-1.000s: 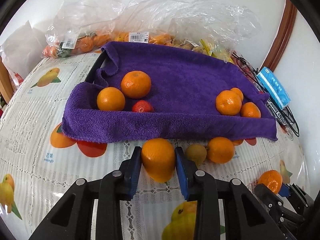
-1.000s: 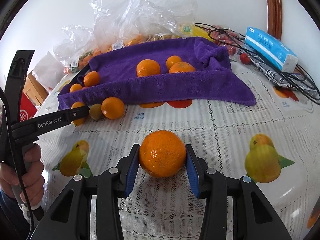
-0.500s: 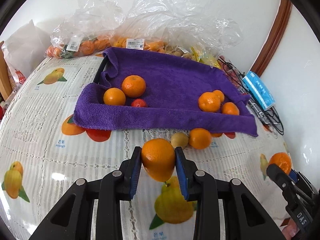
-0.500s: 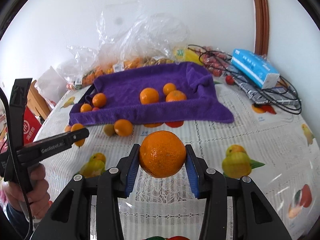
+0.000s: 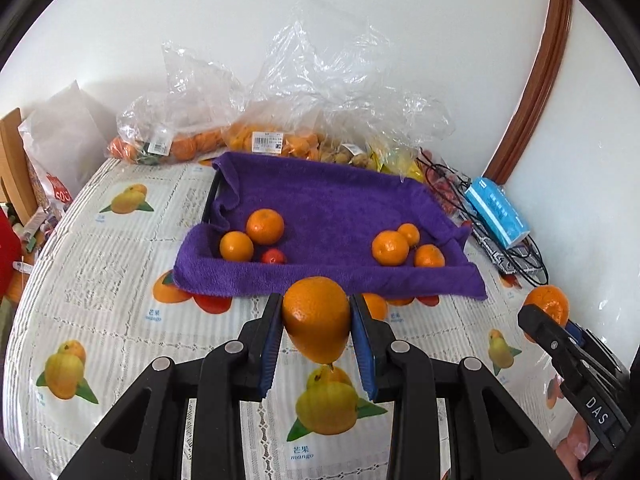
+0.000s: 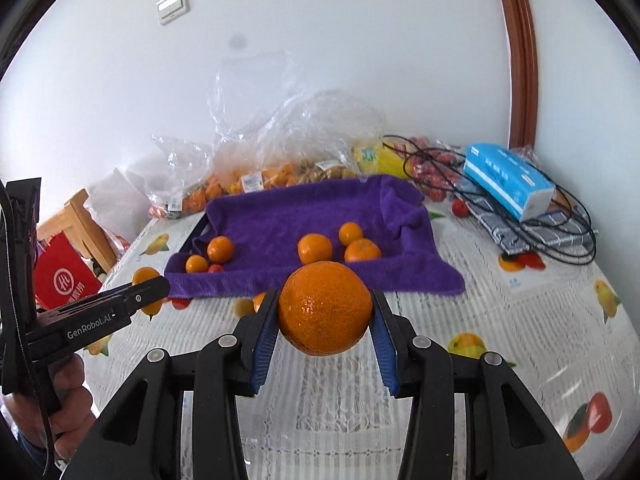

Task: Organize fruits
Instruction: 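Carry both held oranges up and over the purple towel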

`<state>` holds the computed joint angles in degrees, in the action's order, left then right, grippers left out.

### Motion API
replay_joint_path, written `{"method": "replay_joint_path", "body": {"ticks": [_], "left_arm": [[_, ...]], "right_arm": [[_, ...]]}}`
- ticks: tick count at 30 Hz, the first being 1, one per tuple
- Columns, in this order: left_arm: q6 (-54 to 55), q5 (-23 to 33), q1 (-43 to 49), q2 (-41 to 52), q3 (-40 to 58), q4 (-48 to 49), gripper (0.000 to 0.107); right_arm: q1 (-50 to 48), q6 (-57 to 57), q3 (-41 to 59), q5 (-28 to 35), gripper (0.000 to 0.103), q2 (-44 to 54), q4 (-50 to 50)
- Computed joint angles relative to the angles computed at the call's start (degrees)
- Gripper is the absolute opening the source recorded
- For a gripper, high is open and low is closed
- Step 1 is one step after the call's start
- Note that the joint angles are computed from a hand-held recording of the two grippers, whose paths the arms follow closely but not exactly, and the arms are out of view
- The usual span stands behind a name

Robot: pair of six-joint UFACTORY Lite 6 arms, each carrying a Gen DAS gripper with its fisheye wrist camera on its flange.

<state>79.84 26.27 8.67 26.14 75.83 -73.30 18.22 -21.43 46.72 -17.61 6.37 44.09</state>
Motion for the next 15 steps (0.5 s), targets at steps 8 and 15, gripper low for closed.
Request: {"method": "replay_joint_path", "body": {"ticks": [8, 15], "left_arm": [[-5.3, -0.7, -1.6, 5.1, 8.7, 4.7, 0.031], [-14.1, 0.0, -2.0, 14.5, 22.5, 10.5, 0.031]], "right_arm": [[-2.4, -1.3, 10.5, 2.8, 0.044, 7.1, -1.5], [-5.3, 5.6, 23.8, 6.0, 0.044, 16.9, -11.8]]}}
